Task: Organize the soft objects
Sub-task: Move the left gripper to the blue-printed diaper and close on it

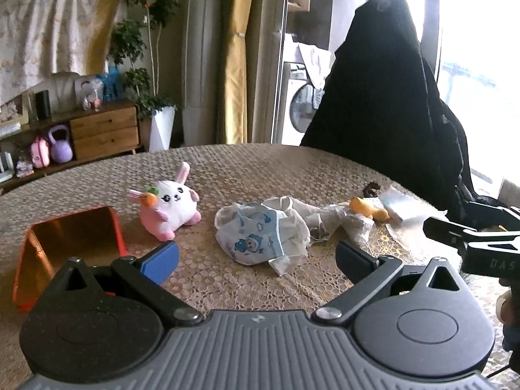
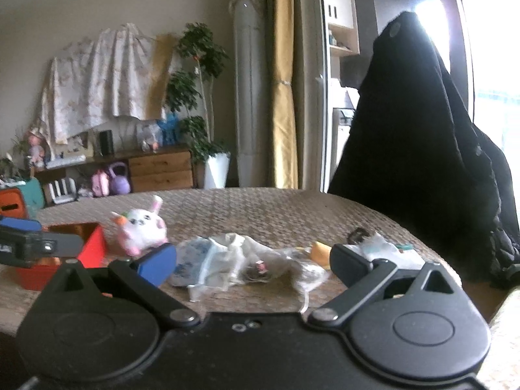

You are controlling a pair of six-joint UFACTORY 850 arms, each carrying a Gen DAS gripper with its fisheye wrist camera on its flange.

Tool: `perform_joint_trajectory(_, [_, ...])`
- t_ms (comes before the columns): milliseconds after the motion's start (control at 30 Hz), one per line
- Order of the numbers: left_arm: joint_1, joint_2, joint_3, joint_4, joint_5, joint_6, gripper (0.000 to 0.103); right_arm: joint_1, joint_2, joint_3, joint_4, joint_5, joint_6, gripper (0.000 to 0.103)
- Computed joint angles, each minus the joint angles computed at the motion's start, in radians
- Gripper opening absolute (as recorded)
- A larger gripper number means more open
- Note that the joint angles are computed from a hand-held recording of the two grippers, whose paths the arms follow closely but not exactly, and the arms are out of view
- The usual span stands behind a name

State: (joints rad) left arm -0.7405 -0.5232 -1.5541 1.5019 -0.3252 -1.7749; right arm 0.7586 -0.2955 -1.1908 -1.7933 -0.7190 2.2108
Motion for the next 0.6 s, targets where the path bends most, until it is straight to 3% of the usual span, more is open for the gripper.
perform_joint_trajectory(133, [0.031,-0.077,-0.089,-0.145,0.043,0.136,0.103,-0.042,-0.025,-0.017,0.030,0.034,-0.042,0.100])
perform_joint_trajectory(233, [0.045,-0.134,-0.165,-0.308,0.035,0.291,0.103,-0.076,-0.048,-0.034,0.057,0.075,-0.087,0.100])
perform_joint_trajectory(333, [0.062,-0.188,-0.249,-0.554,0.039,0.505,0.103,-0.114,-0.071,-0.048,0.072,0.120,-0.112,0.100])
perform_joint_trajectory(433, [0.070,-0.239,-0.316,-0.606,0.036,0.551,0.103,-0.141,-0.095,-0.067,0.082,0.144,-0.142,0.100])
perform_joint_trajectory(600, [0.067,-0.349,-0.473,-0.710,-0.031,0.697,0.103,-0.186,-0.137,-0.108,0.075,0.186,-0.172,0.099])
